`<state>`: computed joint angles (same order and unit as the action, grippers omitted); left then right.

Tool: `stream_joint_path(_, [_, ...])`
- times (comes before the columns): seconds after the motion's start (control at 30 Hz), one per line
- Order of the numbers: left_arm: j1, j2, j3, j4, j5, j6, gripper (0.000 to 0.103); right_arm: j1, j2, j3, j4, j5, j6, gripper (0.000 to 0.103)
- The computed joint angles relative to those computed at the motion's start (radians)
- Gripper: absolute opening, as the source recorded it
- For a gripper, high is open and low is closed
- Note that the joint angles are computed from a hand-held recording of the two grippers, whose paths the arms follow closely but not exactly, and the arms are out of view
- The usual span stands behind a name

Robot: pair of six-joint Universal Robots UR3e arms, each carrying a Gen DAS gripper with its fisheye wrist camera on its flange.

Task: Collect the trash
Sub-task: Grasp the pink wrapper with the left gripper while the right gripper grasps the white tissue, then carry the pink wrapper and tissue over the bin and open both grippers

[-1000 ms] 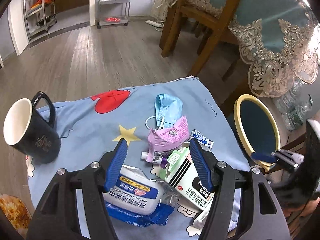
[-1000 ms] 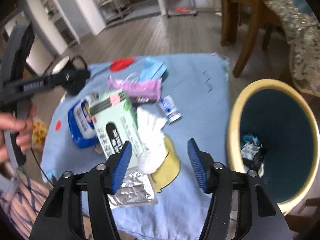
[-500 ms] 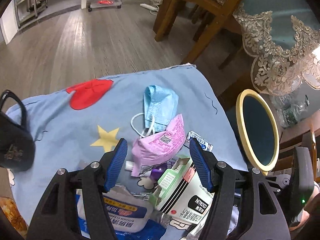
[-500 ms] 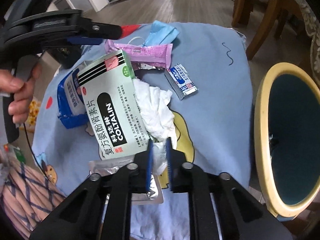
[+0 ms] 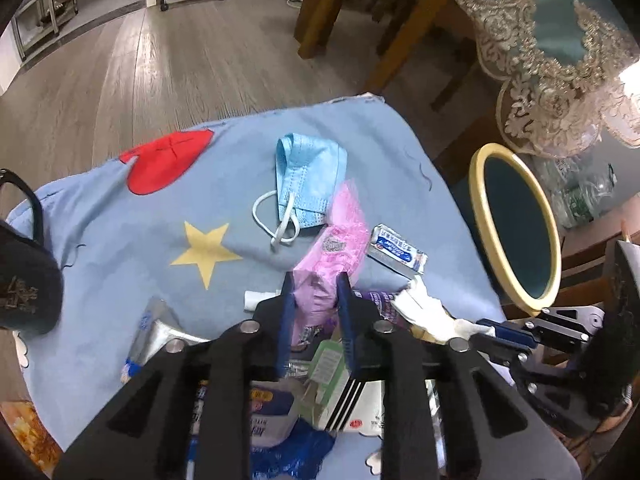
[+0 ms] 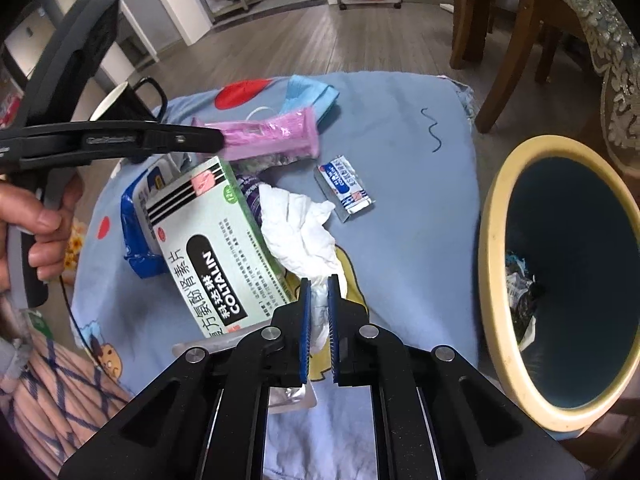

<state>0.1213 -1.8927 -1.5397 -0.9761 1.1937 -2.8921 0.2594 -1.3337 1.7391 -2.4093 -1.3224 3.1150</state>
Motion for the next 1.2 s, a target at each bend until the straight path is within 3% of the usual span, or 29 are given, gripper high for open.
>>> stream_joint_path(0.2, [0.05, 0.148, -0.06, -0.032, -0.052, 0.047, 0.019, -0.013, -0.048, 0.034, -0.022, 0.013, 0.005, 0.009])
stream_joint_path(0.37, [0.084, 0.264, -0.126, 0.069, 0.003, 0.007, 0.019, -0.022, -0.088, 0.065, -0.055, 0.016, 0.013, 0.009])
stream_joint_path(0.53, [0.129, 0.31, -0.126, 0.051, -0.03, -0.018, 0.019, -0.059, -0.146, 0.105, -0.081, 0.044, 0.026, 0.008])
stream_joint_path(0.8, [0.023, 0.307, -0.104, 0.055, 0.002, -0.016, 0.019, -0.124, -0.282, 0.162, -0.094, 0.071, 0.03, 0.007])
stream_joint_path(1.2, [-0.148, 0.203, 0.001, 0.081, 0.015, -0.082, 0.019, -0.34, -0.534, 0.308, -0.104, 0.107, 0.065, 0.007])
